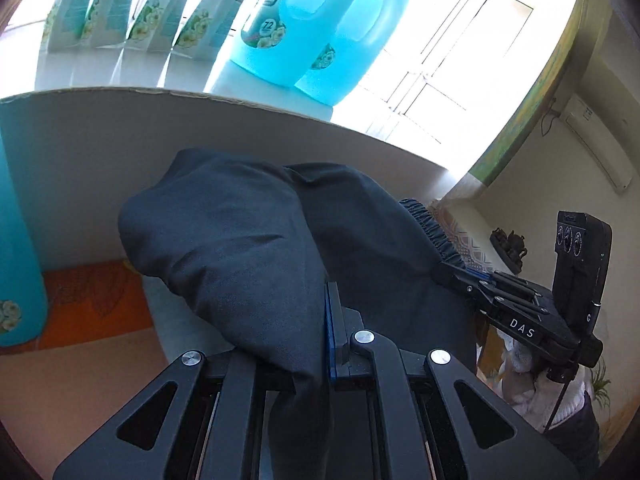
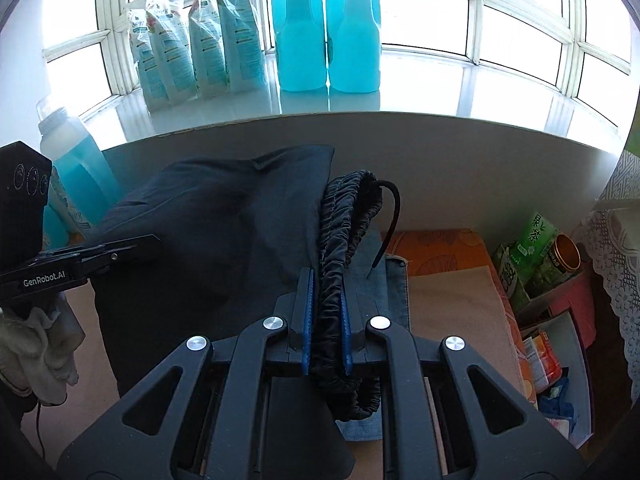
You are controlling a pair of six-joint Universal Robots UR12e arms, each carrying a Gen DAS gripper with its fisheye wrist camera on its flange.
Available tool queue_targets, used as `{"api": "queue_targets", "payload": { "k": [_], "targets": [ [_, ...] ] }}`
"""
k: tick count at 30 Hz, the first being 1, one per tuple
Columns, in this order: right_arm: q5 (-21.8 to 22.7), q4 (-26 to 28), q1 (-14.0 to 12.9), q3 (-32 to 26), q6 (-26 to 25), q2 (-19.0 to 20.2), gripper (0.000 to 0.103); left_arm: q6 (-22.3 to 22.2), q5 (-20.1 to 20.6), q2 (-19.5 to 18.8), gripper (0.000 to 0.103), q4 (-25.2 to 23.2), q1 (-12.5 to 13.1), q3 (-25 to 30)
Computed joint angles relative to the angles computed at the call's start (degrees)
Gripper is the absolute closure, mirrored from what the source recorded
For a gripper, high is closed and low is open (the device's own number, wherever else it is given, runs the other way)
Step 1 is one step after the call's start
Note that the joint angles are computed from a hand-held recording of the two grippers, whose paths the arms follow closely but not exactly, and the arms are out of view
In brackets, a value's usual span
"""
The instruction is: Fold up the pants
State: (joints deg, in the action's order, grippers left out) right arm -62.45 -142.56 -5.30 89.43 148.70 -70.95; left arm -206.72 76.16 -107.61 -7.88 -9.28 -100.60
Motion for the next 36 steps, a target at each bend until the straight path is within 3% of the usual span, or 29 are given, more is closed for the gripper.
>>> {"api": "queue_targets", "payload": {
  "k": [3,8,14,18,26,29,32,36],
  "targets": [
    [-5.9,-0.6,0.7,-1.3,3.0,2.0,0.091,0.2,3.5,-0.3,0.089,-2.8,0.0,0.0],
    [-8.8,-2.6,0.3,-0.7,4.4,2.2,0.09,1.0,6.0,0.6,0.086,-5.9,0.2,-0.7],
    [-7.1,-3.2,-0.5,1.2,4.6,-0.1,0.087,1.2,7.8,2.6,0.077,-6.5,0.2,-2.2],
    [-6.3,-5.1,-1.1,3.6,3.8,-2.4,0.064,1.0,9.0,4.1,0.071,-6.6,-0.2,-3.3],
    [-4.1,-6.0,-2.9,8.9,0.5,-7.8,0.059,1.1,10.7,6.8,0.066,-8.4,-1.8,-5.0],
    [-2.4,-5.5,-3.9,10.6,0.2,-9.6,0.058,1.4,11.6,7.8,0.064,-8.1,-2.7,-5.8],
    [-1.9,-5.7,-4.7,12.1,0.6,-11.0,0.058,2.2,13.1,8.8,0.055,-7.7,-3.8,-6.8],
    [-0.2,-4.8,-5.9,13.9,0.8,-12.8,0.057,3.2,13.9,10.4,0.054,-7.4,-5.2,-8.0]
  ]
}}
